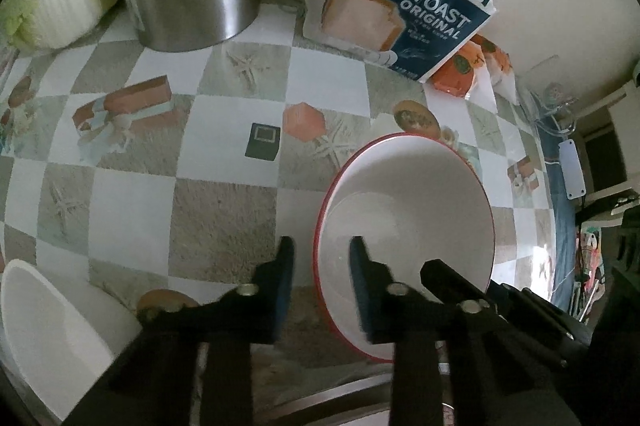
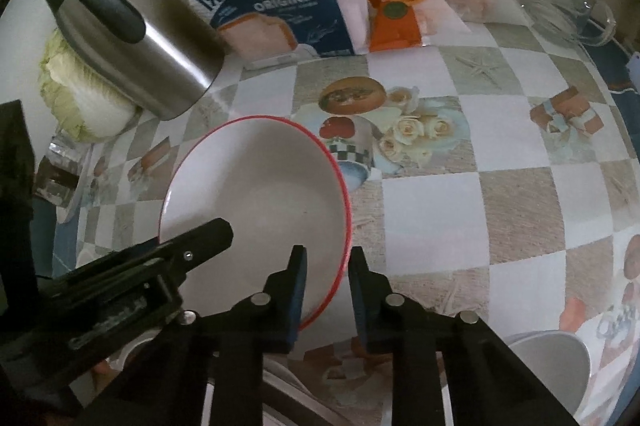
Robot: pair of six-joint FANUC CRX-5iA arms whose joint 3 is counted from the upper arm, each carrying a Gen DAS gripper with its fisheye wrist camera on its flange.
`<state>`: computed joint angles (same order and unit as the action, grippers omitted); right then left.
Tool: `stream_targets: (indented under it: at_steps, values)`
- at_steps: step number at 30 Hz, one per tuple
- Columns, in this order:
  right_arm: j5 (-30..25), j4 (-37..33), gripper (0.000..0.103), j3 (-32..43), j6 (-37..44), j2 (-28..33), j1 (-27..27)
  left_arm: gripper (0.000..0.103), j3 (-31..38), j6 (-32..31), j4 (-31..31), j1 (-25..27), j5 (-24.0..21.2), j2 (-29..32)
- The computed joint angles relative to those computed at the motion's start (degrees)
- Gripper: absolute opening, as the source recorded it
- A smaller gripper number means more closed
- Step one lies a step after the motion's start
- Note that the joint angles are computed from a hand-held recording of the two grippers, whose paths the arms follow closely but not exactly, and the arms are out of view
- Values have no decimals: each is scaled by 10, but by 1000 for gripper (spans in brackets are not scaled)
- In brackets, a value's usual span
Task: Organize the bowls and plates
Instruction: 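Close the left gripper on the red-rimmed bowl rim while the right gripper grips it too, then lift the red-rimmed bowl with both grippers and carry it over the tray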
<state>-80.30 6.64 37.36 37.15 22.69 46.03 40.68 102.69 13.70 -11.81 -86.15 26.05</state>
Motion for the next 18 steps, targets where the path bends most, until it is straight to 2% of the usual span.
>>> stream_targets:
  at_steps: [3, 18]
  values:
    - [2, -2, 23, -2, 1, -2, -1, 16, -11, -8, 10, 2, 4, -2]
    - [17, 17, 23, -18, 8, -20, 6, 16, -15, -23, -2, -6, 21, -20]
